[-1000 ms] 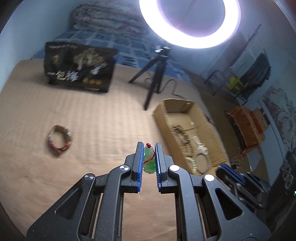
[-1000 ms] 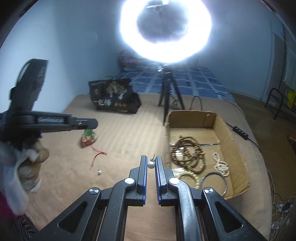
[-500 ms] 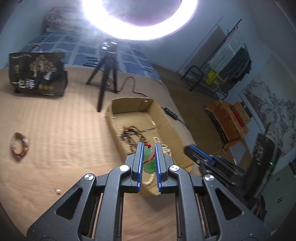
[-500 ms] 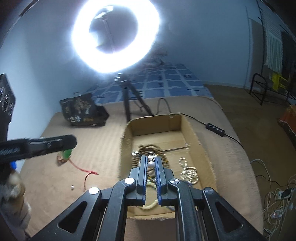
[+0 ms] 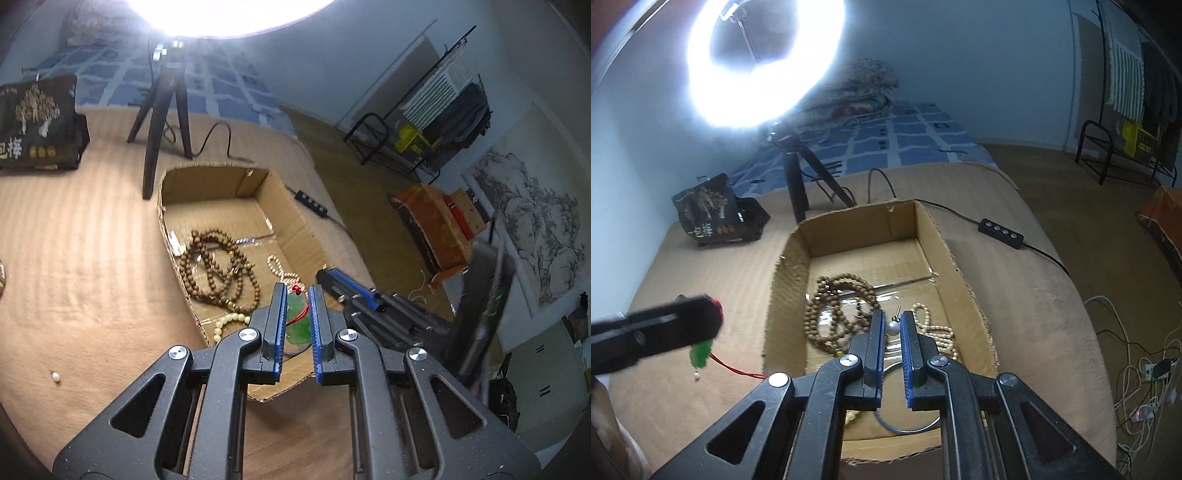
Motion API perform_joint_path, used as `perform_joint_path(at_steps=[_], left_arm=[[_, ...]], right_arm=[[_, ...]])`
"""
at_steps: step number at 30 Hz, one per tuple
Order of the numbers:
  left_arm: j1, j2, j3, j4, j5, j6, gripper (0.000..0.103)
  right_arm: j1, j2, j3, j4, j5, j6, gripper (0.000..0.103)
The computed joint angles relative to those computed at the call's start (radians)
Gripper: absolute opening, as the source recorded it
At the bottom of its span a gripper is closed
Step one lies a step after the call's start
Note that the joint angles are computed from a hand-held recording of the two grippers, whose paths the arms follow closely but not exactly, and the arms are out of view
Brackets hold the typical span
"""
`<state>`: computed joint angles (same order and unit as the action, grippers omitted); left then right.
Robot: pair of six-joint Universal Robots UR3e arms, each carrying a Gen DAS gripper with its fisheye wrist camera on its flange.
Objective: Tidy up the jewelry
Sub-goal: 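Lift the pendant and earring and carry both tools over the cardboard box, then open both tools to drop the pendant and earring into the box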
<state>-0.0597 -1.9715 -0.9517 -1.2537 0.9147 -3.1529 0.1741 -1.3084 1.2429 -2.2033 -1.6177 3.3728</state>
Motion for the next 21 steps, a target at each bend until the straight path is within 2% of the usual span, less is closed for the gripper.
perform_joint_path(at_steps=[12, 14, 16, 21], left_arm=[[-0.052, -0.066, -0.003, 0.005, 0.107, 0.014, 0.01], [-0.055, -0.075, 0.005, 0.0, 0.12, 0.011, 0.01], [-0.052, -0.089, 0.031, -0.03, 0.122, 0.011, 0.01], [-0.047, -0.087, 0.036, -0.04, 0.139, 0.012, 0.013]], right_arm=[[-0.038, 0.022, 0.021, -0.033, 0.017, -0.014, 0.007], [-0.031, 0.032, 0.009, -0.032, 0.003, -0.008, 0.015], [-0.034, 0.032, 0.01, -0.038, 0.013, -0.002, 0.029], [-0.031, 0.028, 0.0, -0.036, 0.006, 0.01, 0.036]])
